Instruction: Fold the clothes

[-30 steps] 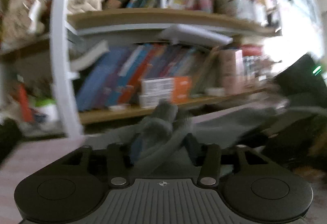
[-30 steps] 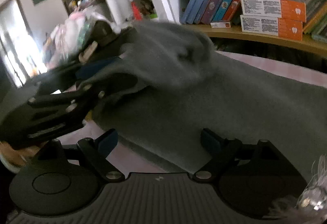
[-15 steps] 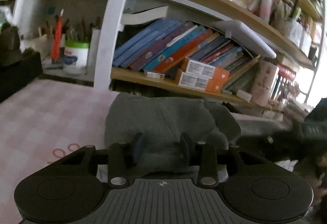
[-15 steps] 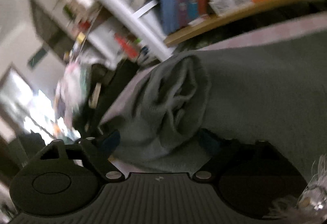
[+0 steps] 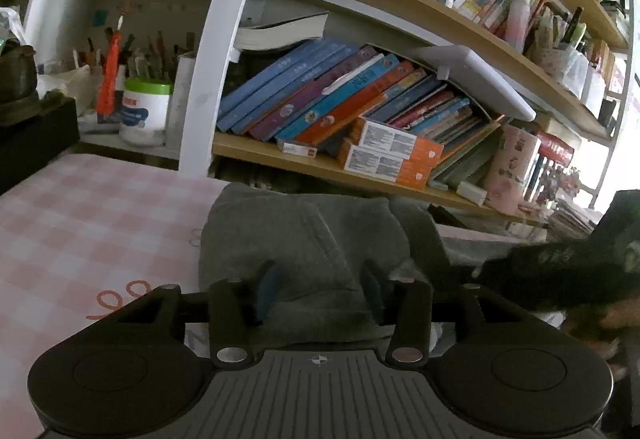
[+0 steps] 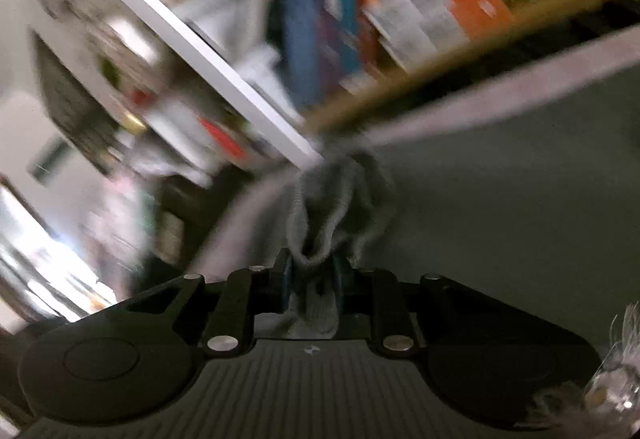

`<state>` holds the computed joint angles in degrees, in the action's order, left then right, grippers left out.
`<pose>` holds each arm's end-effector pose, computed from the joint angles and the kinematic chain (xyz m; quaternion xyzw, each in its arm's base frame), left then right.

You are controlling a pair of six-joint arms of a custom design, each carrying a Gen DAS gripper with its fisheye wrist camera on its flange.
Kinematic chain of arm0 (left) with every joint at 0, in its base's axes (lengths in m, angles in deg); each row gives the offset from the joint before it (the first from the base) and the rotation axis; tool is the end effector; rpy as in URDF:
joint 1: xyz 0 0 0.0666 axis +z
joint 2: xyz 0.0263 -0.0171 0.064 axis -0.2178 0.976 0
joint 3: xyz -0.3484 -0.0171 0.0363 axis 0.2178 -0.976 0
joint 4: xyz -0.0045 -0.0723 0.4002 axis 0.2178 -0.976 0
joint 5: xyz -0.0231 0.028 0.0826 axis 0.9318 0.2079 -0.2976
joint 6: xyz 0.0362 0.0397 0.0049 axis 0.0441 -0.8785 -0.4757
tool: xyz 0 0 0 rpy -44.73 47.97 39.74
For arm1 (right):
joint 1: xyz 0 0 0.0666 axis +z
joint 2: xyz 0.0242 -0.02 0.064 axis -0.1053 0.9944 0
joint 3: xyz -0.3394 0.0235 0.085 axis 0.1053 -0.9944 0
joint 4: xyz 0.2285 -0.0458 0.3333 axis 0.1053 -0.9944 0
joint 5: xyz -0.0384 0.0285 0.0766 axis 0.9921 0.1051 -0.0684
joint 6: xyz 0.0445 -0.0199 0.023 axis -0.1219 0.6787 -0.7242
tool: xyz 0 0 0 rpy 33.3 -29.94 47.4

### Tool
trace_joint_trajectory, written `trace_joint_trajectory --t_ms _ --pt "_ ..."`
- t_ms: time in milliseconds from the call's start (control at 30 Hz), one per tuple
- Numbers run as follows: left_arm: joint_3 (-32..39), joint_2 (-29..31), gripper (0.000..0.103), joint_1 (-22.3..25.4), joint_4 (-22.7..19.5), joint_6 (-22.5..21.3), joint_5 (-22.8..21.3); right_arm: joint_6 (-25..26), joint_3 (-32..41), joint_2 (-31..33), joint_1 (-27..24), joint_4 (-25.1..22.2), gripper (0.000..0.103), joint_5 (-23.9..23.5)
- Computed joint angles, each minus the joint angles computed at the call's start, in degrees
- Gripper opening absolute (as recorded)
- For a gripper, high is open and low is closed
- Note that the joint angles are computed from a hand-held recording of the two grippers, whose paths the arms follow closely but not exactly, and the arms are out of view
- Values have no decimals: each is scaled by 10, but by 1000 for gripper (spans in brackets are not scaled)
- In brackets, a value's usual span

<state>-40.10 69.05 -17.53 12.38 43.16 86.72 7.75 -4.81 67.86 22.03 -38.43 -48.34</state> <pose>0.4111 -0.0521 0.3090 0.1225 0.8170 -0.2397 0.5100 0.4029 0.2177 0.3135 0.0963 0.8375 0.3460 0.4119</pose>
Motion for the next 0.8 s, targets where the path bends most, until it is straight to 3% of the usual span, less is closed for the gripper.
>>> trace_joint_trajectory --t_ms 33,133,233,300,367,467,533,567,800 --pt "-3 -2 54 1 8 7 3 7 0 -1 3 -6 37 14" --pt "-19 -13 69 5 47 35 6 43 -12 -18 17 12 39 67" --pt "-42 -28 71 8 111 74 -7 133 -23 -32 44 71 39 142" --pt "-48 -31 71 11 133 96 -12 177 -13 -24 52 94 37 147" --pt "-44 -28 71 12 127 100 -11 228 16 -6 63 74 23 172" --pt "-36 -26 73 6 102 79 -28 271 75 42 70 13 14 202" --pt "-32 -24 82 3 89 69 -34 257 110 77 64 -50 11 198" --pt "-30 -23 84 2 84 66 -35 244 109 83 57 -58 10 184" --pt "-29 -21 93 0 73 56 -45 168 62 58 28 -14 10 118"
